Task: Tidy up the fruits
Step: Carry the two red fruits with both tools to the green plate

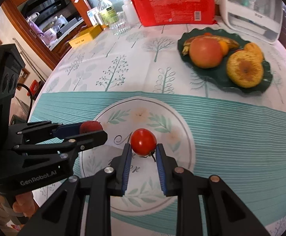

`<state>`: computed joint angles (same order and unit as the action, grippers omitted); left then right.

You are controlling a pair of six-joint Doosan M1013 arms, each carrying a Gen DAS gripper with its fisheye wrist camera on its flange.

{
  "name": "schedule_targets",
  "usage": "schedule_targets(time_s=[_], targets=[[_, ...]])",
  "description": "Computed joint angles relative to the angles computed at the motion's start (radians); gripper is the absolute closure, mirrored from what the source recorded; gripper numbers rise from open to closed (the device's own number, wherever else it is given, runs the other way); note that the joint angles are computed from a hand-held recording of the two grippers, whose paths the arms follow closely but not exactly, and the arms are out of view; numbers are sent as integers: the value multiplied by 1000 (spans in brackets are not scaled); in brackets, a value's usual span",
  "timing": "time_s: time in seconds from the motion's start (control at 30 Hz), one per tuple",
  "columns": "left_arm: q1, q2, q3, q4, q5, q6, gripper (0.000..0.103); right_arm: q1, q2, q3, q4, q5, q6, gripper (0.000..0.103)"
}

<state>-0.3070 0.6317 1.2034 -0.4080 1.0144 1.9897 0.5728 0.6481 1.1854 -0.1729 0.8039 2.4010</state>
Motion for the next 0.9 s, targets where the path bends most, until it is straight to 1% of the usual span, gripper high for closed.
schedule_targets(time_s=[0.07,0.23,0.43,0.57,0.67,0.8,0.9], targets=[[-8,-9,0,-2,-7,8,72,1,-15,10,-34,10,31,78],[-29,-24,-25,11,-27,24,72,-2,-49,12,-131,70,94,78],[-55,-26,-102,22,-50,29,71,-13,-83,-15,-260,155,110,78],[-67,-13,-178,18,-46,27,71,-27,-110,-45,-348,191,84,78],[-80,6,-254,30,-51,16,71,-42,-122,-74,-400,204,60,78],[-100,40,-353,64,-44,-11,71,-68,-126,-116,-428,210,28,78],[-122,76,-438,118,-30,-47,71,-91,-115,-158,-435,219,-4,78]])
